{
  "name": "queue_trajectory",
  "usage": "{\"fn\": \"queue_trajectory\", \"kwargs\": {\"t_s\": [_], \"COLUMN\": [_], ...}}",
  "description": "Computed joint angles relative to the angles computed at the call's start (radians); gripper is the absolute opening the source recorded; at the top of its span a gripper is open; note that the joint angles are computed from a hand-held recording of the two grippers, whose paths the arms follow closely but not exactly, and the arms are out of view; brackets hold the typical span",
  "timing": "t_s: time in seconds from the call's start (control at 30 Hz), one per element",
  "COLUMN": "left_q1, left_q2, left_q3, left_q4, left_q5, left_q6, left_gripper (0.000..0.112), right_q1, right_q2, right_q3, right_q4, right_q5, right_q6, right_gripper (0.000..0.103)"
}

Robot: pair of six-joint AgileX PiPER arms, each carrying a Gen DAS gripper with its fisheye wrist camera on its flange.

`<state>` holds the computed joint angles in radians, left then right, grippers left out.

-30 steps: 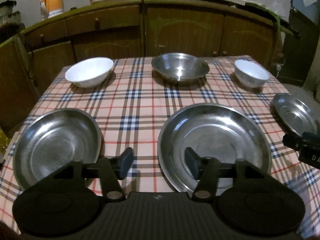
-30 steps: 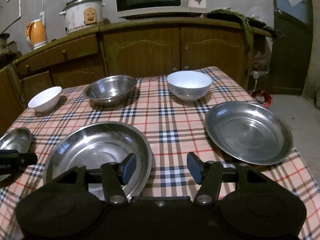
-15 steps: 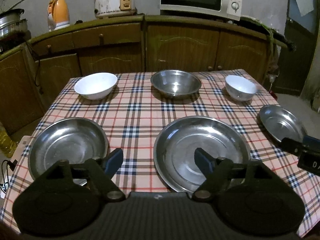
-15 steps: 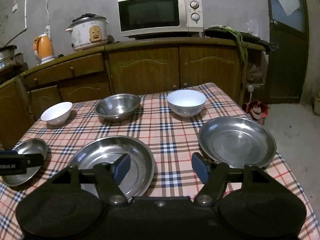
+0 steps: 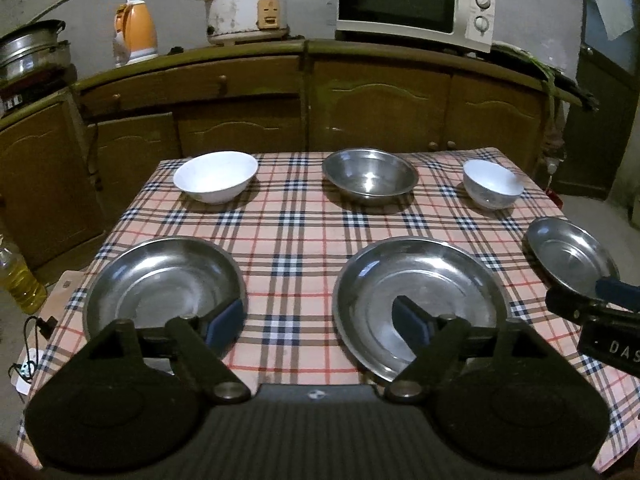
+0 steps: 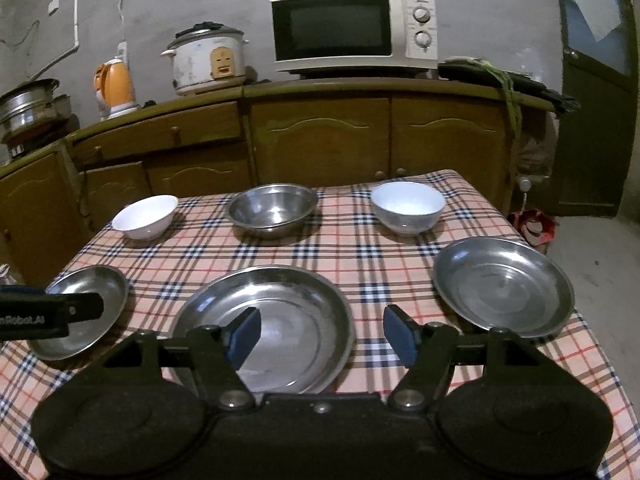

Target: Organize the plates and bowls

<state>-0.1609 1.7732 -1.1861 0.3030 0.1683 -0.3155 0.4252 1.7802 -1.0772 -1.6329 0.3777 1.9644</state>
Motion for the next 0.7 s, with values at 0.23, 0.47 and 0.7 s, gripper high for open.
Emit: {"fn": "queue_trajectory", "kwargs": {"t_s": [0.23,0.47,0.7], "left_q1": [0.030,0.071,0.110], "left_q2": [-0.013,-0.019,-0.020], "left_q3": [0.020,0.032,0.032], "left_q4": [-0.021,-0.127,-0.125], "left_q5": [-0.014,-0.028,-0.037], "left_q6": [0.019,0.132,0.133], "left_gripper": [0.084,0.084,0.084], "right_q1": [0.046,0.090,0.131], "right_q2": [0.033,0.072,0.126], "right_q3": [-0.047,-0.105,-0.183], "right_q4": [0.049,0.113,0.172], "right_q5": [0.010,0.021,0.034], "right_q6": [-0.060,-0.133,-0.188], "right_gripper": [0.081,0.081,0.081]}}
